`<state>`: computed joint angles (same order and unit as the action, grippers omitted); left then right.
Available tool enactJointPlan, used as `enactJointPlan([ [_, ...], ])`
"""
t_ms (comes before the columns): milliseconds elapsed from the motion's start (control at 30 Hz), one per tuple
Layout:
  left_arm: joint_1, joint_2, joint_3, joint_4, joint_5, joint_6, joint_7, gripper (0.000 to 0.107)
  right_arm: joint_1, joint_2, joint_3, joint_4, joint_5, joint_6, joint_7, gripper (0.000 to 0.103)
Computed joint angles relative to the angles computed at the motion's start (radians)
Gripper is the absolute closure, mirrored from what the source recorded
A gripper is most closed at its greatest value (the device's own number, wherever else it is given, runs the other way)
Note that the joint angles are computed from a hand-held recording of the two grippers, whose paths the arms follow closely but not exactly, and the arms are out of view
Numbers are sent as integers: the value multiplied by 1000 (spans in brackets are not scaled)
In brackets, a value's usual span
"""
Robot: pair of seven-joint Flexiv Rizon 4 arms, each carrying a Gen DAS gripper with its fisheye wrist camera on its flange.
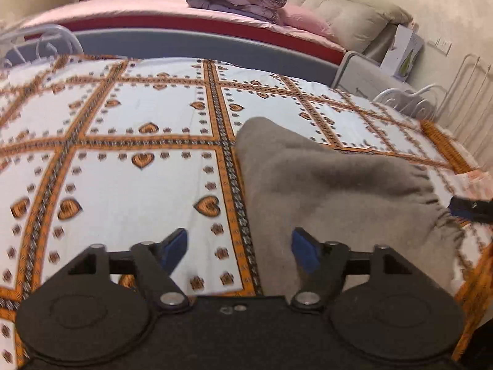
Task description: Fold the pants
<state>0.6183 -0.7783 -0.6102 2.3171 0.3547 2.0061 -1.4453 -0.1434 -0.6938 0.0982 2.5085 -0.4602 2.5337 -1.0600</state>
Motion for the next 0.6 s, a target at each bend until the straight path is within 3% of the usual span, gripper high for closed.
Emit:
enactJointPlan([
  [100,138,-93,-138,3,22,-69,-9,34,-169,-31,40,-13,-232,-40,205,18],
  [200,192,-166,-213,-8,-17,-151,24,34,-291,-101,45,-52,-457,-38,407,18],
  [300,207,-231,-251,-26,-63,-190,63,32,-326,-167,35,-96,-540,44,508,18],
  [433,217,-302,-281,-53,-95,-197,119,26,-302,-201,-1,-148,-581,85,593,18],
  [500,235,-341,-306,-59,-106,-205,140,26,-300,-226,-20,-197,-666,107,655,18],
  [567,264,-404,-342,-72,-112,-228,168,29,-274,-239,-44,-226,-709,114,695,18],
  [600,263,-417,-347,-80,-120,-235,178,42,-253,-232,-63,-237,-719,103,703,18],
])
